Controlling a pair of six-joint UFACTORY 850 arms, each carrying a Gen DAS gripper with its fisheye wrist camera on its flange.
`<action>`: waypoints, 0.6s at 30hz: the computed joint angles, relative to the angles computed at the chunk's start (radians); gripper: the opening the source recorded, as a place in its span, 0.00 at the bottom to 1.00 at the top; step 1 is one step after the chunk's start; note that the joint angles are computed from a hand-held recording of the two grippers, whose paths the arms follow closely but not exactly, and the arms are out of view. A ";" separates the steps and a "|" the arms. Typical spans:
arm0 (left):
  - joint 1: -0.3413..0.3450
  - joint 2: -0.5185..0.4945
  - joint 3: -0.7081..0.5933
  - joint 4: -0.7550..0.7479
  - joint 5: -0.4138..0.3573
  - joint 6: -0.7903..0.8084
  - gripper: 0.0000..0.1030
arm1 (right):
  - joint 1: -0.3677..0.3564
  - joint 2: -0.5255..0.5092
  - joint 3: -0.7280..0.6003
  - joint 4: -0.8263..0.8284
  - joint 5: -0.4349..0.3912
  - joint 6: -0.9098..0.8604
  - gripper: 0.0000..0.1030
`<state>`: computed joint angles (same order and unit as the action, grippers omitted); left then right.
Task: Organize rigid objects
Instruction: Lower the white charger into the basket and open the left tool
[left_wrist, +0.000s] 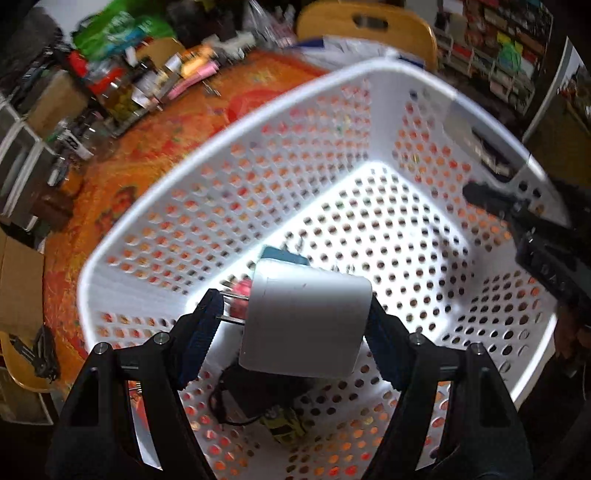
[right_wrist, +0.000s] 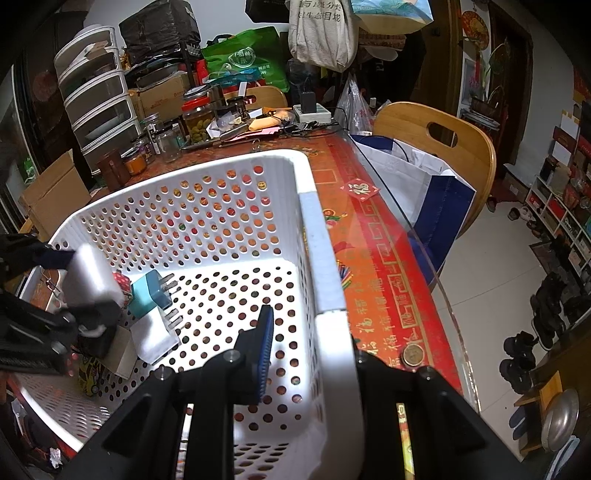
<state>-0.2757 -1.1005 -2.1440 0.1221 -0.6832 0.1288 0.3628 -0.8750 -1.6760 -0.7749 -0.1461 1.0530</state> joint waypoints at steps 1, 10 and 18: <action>-0.006 -0.020 -0.031 0.012 -0.032 0.001 0.70 | 0.001 0.001 0.001 -0.002 0.003 0.003 0.22; -0.022 -0.126 -0.189 0.065 -0.188 -0.009 0.71 | -0.001 -0.001 0.002 0.098 0.016 -0.093 0.23; 0.000 -0.028 -0.047 0.001 -0.049 0.016 0.93 | -0.009 -0.006 -0.008 0.339 0.020 -0.337 0.42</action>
<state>-0.2762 -1.1285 -2.1911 0.1228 -0.7319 0.1452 0.3541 -0.8811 -1.6838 -0.4364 -0.1262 0.7158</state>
